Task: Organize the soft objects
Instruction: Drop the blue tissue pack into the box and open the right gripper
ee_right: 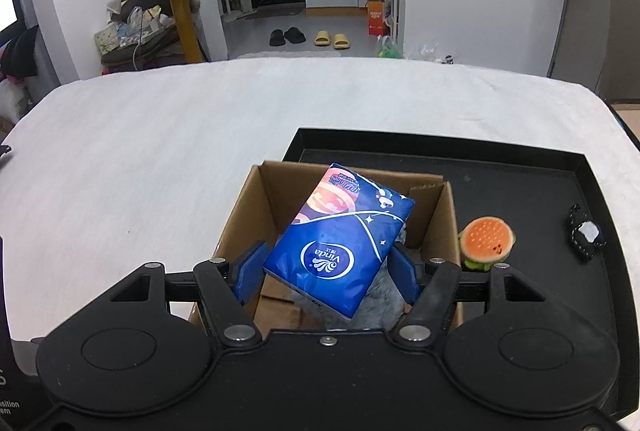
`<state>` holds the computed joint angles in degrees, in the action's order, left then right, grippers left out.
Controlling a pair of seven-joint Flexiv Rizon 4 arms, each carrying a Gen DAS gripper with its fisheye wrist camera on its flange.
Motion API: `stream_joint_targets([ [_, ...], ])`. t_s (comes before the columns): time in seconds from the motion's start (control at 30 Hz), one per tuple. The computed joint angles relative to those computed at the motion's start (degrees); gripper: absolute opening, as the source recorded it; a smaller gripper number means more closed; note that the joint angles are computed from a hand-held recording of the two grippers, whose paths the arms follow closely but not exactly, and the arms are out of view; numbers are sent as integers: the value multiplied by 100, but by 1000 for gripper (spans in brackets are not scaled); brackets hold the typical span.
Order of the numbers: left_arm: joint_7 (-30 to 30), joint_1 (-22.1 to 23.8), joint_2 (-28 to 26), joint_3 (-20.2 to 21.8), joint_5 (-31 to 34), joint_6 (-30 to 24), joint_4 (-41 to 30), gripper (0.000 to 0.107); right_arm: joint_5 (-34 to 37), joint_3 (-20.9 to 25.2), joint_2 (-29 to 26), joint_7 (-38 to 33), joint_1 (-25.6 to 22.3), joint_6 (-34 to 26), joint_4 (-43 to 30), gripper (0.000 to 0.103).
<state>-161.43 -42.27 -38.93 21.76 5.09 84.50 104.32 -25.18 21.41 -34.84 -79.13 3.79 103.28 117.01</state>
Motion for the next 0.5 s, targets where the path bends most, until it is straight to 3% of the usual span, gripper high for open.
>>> stream_joint_targets([
  [0.2,-13,59,-24,-45,-98,207,104,30,1,47,-30,7,32,-112,-35,66],
  [0.33,121,82,-47,-67,-216,311,164,30,-48,554,-164,-39,-412,-248,-129,70],
  [0.5,277,47,-68,-46,-431,412,245,30,28,507,-143,-101,-376,-272,-113,72],
])
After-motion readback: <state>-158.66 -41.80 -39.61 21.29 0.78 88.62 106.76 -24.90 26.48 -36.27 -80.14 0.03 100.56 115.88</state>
